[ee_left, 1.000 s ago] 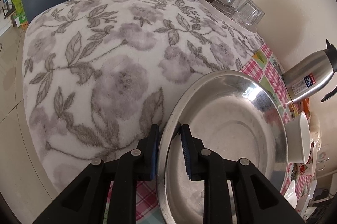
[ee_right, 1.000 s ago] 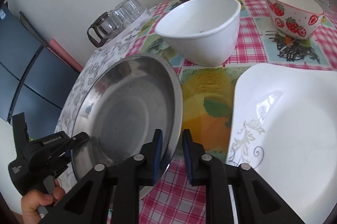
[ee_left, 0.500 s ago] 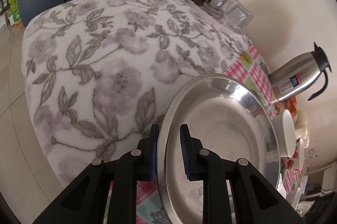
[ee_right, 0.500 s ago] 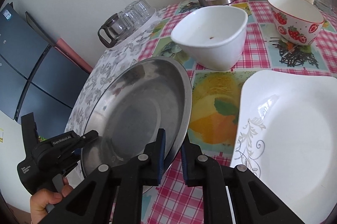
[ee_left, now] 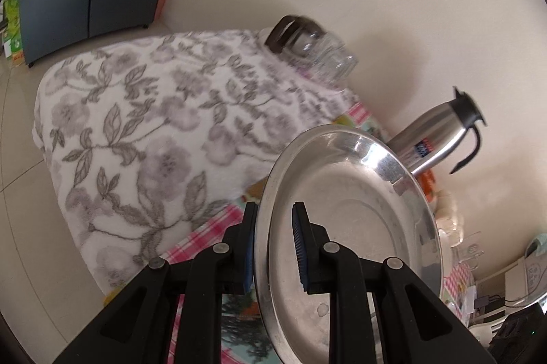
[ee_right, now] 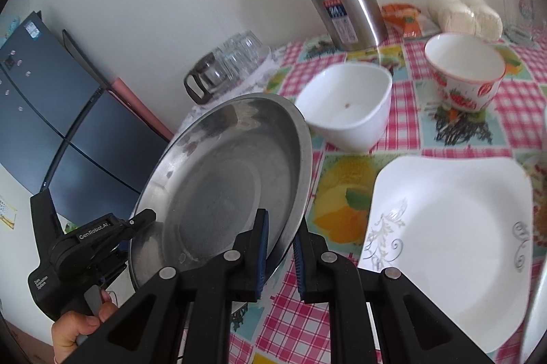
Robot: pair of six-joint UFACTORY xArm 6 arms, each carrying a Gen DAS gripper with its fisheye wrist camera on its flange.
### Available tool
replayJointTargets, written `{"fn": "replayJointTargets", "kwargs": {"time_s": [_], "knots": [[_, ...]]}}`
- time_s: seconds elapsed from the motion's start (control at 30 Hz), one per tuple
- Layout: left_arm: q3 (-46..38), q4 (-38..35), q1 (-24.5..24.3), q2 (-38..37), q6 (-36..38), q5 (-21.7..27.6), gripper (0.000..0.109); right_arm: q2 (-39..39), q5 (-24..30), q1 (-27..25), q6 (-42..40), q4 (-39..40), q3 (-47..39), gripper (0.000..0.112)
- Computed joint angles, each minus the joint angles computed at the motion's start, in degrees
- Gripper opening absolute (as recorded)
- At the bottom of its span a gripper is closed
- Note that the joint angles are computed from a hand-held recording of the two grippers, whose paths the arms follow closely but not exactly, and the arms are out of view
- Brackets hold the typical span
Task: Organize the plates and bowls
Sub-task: 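Lift the steel plate with both grippers and tilt it upright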
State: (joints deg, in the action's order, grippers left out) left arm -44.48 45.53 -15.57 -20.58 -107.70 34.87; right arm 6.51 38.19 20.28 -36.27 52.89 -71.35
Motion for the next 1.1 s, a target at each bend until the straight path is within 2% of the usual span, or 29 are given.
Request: {"fn": "replayJointTargets", "kwargs": {"time_s": [0.5, 1.1], "knots": [[-10.82, 9.67, -7.63, 6.21, -4.44, 1.65, 0.021, -6.55, 1.83, -7.53, -6.11, 4.42, 1.47, 0.015], [-27.9, 7.24, -15.01, 21.44, 2.73, -0.66, 0.021, -9.09, 3.8, -20.22, -7.69, 7.73, 1.83, 0.015]]}}
